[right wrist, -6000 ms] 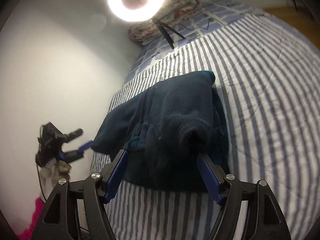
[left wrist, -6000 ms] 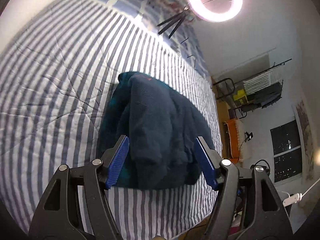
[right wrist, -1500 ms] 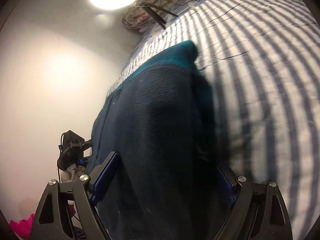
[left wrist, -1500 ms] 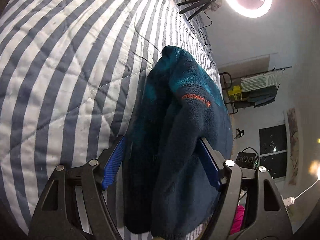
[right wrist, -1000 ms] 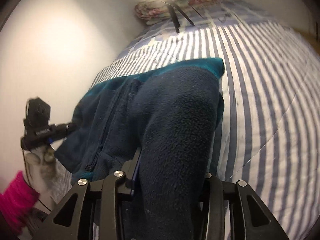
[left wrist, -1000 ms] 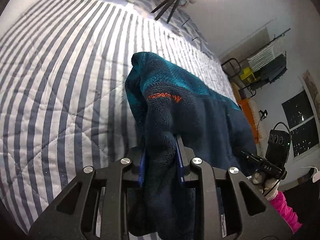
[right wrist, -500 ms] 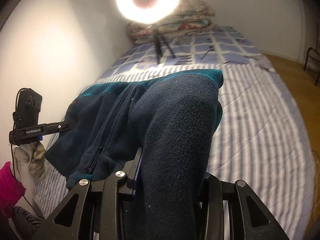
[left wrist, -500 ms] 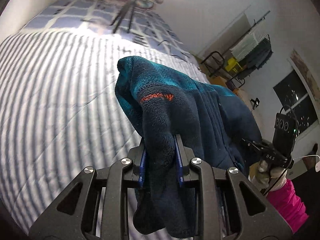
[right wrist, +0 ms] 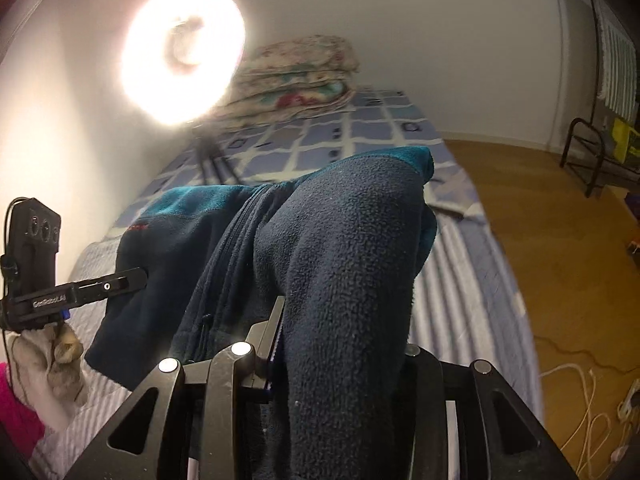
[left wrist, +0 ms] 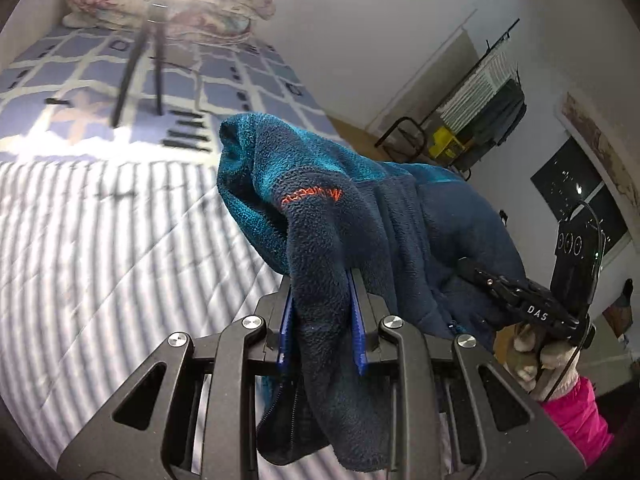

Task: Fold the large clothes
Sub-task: 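Lift the bundle end with both tools and fold it over, then lay the folded bundle down and open both tools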

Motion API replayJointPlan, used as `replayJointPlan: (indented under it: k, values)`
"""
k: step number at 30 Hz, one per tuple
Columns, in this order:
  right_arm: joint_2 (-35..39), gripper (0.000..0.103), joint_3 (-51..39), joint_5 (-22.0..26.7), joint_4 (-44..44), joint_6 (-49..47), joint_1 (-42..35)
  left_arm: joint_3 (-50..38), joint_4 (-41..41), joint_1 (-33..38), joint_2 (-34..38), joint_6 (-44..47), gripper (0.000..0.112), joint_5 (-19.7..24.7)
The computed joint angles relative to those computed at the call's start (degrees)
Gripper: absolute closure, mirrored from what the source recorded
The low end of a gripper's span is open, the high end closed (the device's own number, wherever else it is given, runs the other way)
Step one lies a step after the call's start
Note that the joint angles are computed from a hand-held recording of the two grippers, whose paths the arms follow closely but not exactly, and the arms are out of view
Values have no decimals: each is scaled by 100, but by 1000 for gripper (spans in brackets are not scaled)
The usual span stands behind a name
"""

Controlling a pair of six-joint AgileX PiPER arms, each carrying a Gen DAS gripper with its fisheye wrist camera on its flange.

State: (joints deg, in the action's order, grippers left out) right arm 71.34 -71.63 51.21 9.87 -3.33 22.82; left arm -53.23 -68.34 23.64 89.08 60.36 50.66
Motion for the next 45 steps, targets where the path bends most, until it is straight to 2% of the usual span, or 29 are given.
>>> replayJointPlan:
  k: [6, 12, 15, 16, 17, 19, 20, 23, 27, 33, 40, 43, 45]
  values:
    - [943, 68, -394, -358, 466, -764, -652, -1014, -294, -804, 1189, -206, 90, -626]
    - [1484, 66, -247, -688, 857, -1329, -982, -1487, -261, -1083, 1885, -259, 90, -997]
    - [1913, 52, -422, -591, 787, -1178, -1255, -1784, 246, -1023, 2292, -563, 90, -1135]
    - [2004, 41, -433, -628, 679, -1007, -1324, -1891, 464, -972, 2419, -751, 89, -1093]
    - [2021, 35, -394, -702, 588, -911, -1379, -1983, 584, -902, 2579, -871, 88, -1021]
    - [2055, 30, -263, -839, 603, -920, -1471, -1916, 304, -778, 2683, -584, 85, -898]
    - [2063, 29, -228, -862, 601, -911, -1480, -1842, 272, -803, 2637, -479, 85, -992]
    - [2013, 29, -175, -938, 385, -655, -1391, -1633, 562, -1025, 2339, -536, 85, -1445]
    - [1814, 30, -137, -967, -106, -170, -1158, -1207, 848, -1153, 1777, -606, 85, -1803]
    - [1095, 30, 114, -870, -447, 323, -919, -366, 1084, -1059, 633, -635, 85, -1769]
    - [-61, 30, 17, -174, -745, 890, -389, 362, 1925, -802, -1377, -1396, 85, -1201]
    - [-647, 30, -233, 312, -933, 1255, 40, 469, 2402, -633, -2414, -1909, 85, -721]
    - [-987, 30, -521, 764, -1454, 1819, 649, 465, 2699, -443, -3203, -2280, 85, -198]
